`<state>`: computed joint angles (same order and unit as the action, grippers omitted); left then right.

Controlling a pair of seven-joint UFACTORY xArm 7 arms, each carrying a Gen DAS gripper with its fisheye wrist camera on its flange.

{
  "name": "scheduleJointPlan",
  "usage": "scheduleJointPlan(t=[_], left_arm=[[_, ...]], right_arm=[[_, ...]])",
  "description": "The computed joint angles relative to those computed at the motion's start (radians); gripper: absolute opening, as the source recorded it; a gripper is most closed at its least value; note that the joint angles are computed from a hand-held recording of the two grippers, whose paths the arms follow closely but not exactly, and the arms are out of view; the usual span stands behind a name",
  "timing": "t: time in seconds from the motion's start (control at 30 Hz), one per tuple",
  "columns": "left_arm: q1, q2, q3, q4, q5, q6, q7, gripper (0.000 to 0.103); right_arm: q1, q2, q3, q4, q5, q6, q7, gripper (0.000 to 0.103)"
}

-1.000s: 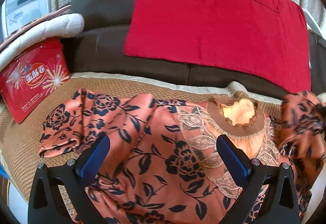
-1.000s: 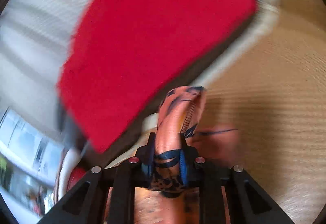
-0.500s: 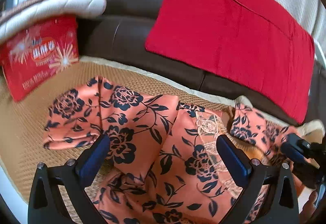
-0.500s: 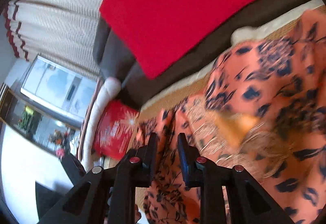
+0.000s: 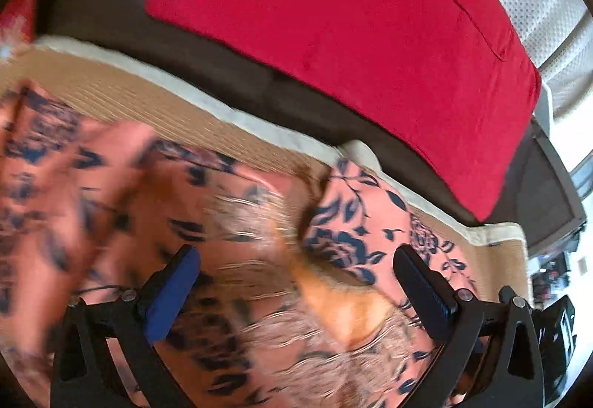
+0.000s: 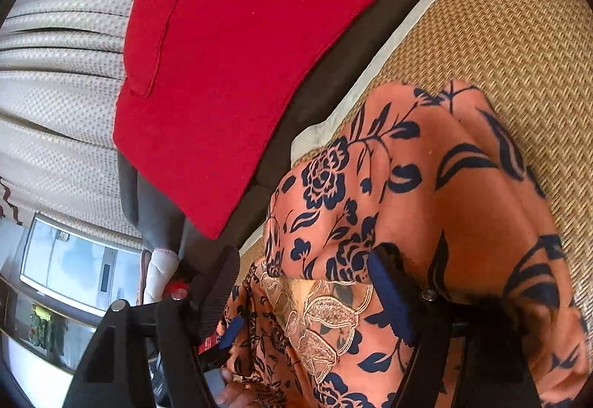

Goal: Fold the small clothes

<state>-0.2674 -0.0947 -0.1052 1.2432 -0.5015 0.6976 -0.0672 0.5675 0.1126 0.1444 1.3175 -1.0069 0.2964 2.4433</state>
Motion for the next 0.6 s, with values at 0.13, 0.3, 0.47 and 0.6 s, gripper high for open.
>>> scheduleJointPlan(t=[0.13,0.3,0.47,0.6], left_arm=[[-0.009,0.071,-0.007,0.051,-0.098,0.02,0.034,0.098],[-0.002,0.173,-0.034,0.133,-0.192,0.076,0.097,0.052],[0.012,0.194,-0.057,0.145,-0.245,0.052,0.104,0.024],[0.017,0.195,-0.065,0.141,-0.3,0.028,0.149,0.009]], right_arm=[[-0.038,-0.06,0.023,-0.056,0.133,0.001,-0.14,0.075],[-0.07,-0.07,0.044,-0.095,0.272,-0.005,-0.235,0.072],[-0.078,-0.066,0.051,-0.094,0.322,-0.012,-0.306,0.072],[-0.067,-0.048,0.044,-0.074,0.328,-0.017,-0.318,0.072]])
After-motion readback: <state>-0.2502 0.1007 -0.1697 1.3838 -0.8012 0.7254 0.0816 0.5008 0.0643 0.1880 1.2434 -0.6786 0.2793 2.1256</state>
